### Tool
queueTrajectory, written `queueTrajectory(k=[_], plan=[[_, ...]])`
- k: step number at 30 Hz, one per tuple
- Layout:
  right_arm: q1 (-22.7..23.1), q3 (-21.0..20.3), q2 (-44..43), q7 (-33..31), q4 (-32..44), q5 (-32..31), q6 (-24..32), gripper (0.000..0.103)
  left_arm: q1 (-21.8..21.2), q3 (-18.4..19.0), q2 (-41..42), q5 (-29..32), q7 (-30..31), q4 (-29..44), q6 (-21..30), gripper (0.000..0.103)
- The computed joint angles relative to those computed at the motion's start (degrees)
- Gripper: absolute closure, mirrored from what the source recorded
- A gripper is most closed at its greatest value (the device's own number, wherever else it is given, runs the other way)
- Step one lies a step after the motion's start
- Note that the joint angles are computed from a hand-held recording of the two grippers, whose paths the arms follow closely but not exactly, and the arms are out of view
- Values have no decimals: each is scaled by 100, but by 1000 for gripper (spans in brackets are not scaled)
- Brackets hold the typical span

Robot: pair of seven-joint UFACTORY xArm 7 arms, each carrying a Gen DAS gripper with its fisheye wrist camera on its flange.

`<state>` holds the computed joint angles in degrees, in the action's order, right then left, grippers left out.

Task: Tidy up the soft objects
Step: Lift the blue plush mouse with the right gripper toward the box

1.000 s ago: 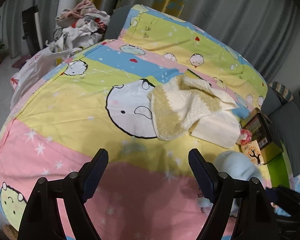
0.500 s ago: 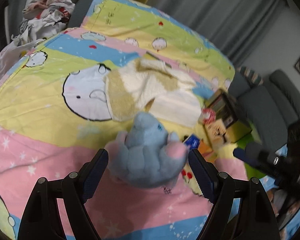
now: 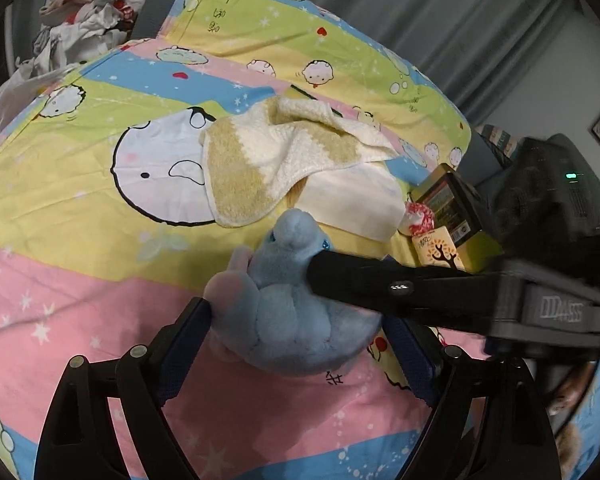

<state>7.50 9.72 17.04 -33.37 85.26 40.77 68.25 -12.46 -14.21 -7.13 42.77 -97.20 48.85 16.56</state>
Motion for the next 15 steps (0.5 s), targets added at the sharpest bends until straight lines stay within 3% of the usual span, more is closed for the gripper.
queueTrajectory(k=[5,7,9,15], plan=[[-33,46,96,-185,-83,167,-54,27,-35,-14,33,8,90,69,176,16],[-61,48,84,-273,-107,232,-57,31,-82,-46,82,95,99,181,410,16],[-73,30,-6,-374,-223,248,-163,41,-171,-80,151,248,111,333,738,17],[-267,-15,-134,-606,-226,656,73,44,-457,-149,126,988,-265,686,1457,18]])
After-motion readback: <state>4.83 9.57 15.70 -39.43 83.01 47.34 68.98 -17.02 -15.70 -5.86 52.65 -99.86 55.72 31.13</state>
